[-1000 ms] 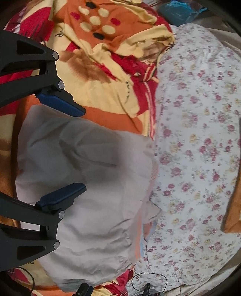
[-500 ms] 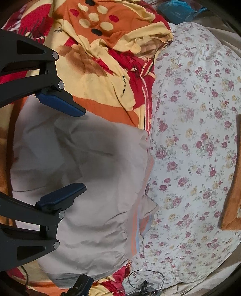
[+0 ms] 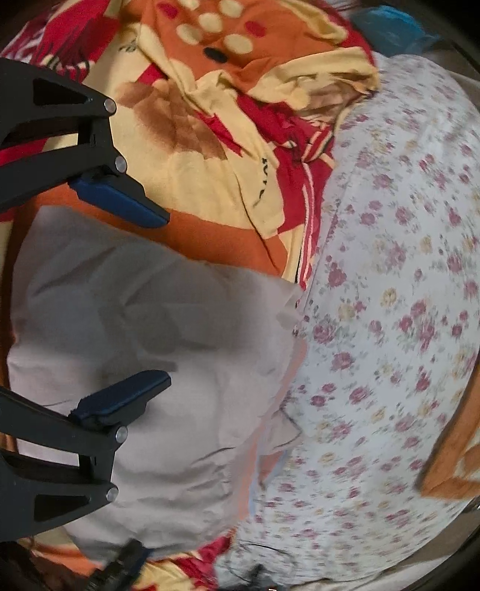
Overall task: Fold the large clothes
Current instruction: 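Smooth the folded jacket flat with both grippers open, then grasp the side edge of the folded jacket with the left gripper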
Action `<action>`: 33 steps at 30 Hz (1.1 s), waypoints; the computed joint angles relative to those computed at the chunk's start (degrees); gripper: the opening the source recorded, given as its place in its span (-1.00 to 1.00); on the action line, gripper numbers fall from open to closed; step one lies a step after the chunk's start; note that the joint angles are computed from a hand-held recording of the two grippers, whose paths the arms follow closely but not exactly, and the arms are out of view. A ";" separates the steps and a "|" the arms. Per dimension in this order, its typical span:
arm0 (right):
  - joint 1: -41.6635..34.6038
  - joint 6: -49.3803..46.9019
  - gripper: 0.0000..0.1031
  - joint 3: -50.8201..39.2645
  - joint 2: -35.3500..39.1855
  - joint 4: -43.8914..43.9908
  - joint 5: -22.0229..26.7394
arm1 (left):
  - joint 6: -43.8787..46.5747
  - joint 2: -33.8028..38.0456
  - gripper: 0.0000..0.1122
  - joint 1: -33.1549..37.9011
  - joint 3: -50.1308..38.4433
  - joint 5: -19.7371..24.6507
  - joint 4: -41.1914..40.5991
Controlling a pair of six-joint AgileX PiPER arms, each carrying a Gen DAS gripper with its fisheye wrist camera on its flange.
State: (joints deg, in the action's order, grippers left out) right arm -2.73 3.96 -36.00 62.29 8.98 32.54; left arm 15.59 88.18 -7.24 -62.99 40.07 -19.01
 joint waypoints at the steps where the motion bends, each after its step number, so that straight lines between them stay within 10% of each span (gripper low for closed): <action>1: -0.31 -0.82 0.04 0.03 -0.26 0.60 0.29 | 1.14 1.17 0.43 1.34 -1.03 0.73 -1.85; 33: -7.93 -22.06 0.08 1.86 2.64 19.35 -0.58 | 9.34 22.89 0.76 0.73 -15.21 1.46 -9.77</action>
